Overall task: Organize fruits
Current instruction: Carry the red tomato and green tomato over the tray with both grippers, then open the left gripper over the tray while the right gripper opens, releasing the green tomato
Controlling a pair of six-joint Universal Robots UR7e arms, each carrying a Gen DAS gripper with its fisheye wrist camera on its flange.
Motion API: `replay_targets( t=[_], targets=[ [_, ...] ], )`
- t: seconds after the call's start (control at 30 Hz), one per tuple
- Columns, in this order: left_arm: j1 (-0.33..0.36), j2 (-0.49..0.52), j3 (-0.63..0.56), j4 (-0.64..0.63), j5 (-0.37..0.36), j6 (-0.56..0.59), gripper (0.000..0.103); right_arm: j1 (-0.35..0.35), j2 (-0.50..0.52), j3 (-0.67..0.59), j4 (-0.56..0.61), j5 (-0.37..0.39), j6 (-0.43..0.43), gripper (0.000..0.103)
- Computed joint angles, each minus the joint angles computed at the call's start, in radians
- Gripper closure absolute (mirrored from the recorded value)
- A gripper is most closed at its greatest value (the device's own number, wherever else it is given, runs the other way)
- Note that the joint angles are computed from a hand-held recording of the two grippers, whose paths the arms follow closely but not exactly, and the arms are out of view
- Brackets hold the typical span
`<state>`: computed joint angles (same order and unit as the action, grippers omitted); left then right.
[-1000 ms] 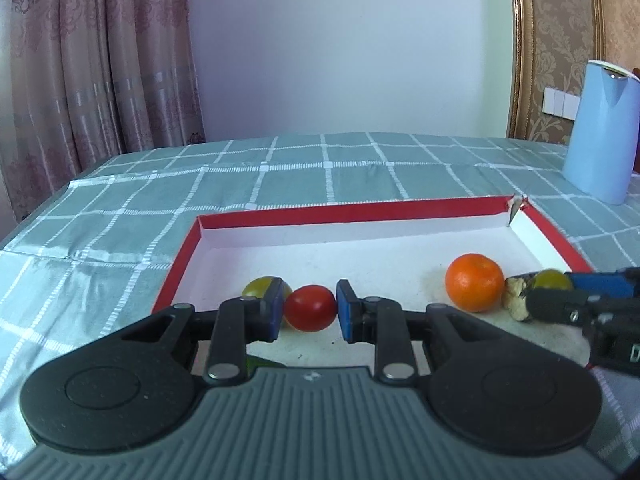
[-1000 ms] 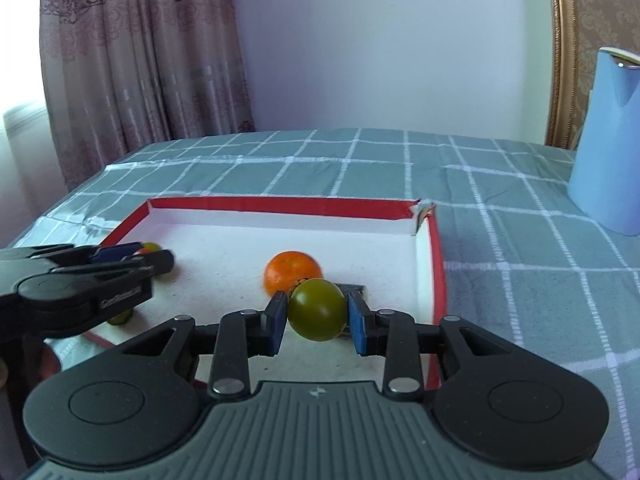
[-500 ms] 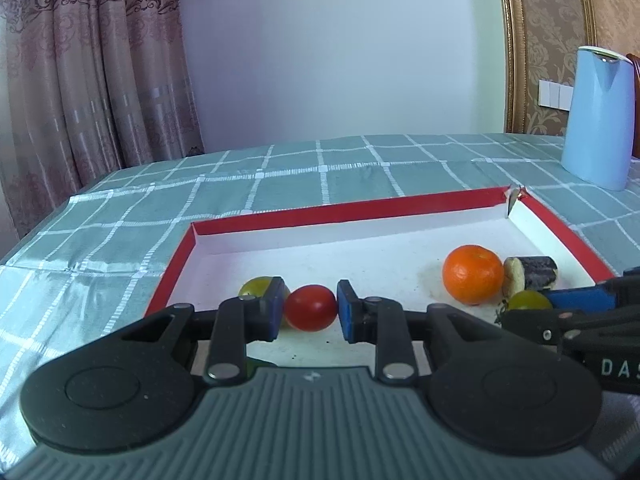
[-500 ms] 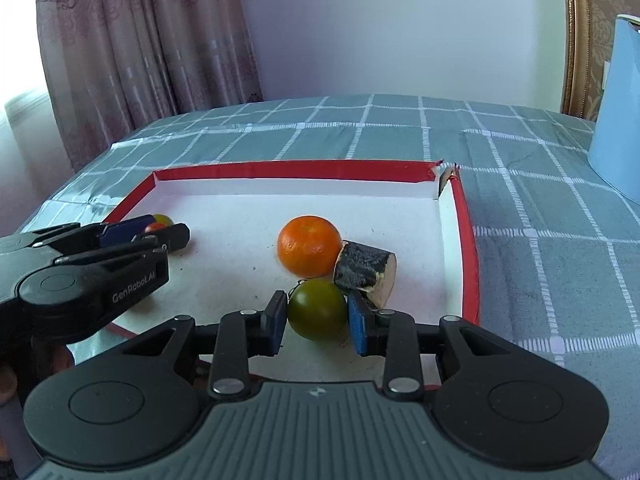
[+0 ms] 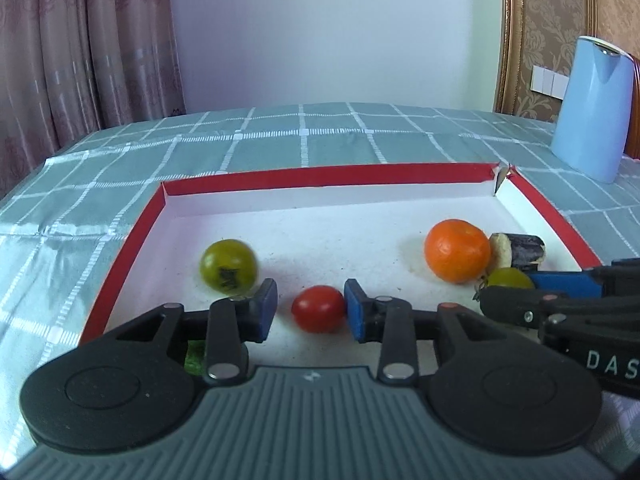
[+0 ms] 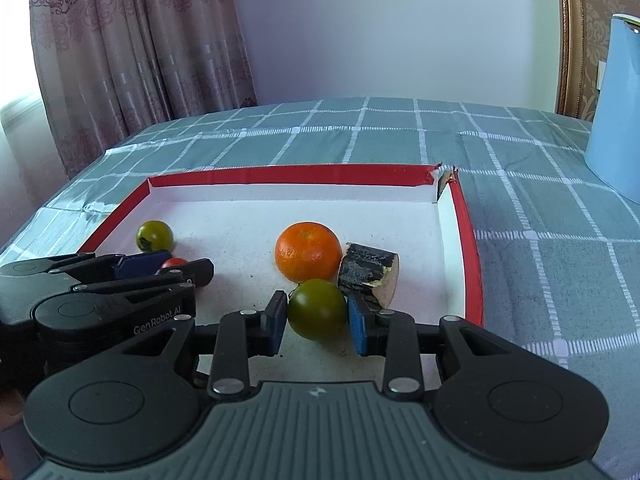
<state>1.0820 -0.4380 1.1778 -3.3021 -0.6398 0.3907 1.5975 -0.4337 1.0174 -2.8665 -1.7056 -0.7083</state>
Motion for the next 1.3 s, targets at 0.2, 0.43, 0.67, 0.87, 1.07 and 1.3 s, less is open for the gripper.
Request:
replay_targets(
  t=[0.2,0.43,0.67,0.87,1.07,1.3],
  targets=[
    [-0.001,0.009,-0.012,-0.008,0.012,0.014,0.065,-0.002,-0.003,-0.002,0.011,0.005,0.012,0.071],
    [-0.009,0.020,-0.009,-0.057,0.018,0.079,0.026,-0.006,-0.015,0.019,-0.004,0.017,0.008,0.051],
    [-0.011,0.019,-0.004,-0.092,0.039,0.086,0.022,-0.012,-0.038,0.062,-0.055,0.054,0.002,0.045],
    [-0.013,0.003,0.029,-0.132,0.037,0.090,0.021,-0.018,-0.052,0.087,-0.081,0.072,0.010,0.045],
    [-0.021,-0.029,0.096,-0.220,0.049,0.113,0.020,-0.033,-0.073,0.109,-0.079,0.110,0.046,0.045],
    [-0.037,-0.048,0.161,-0.389,0.089,0.194,0.019,-0.037,-0.085,0.133,-0.085,0.124,0.036,0.045]
  ],
)
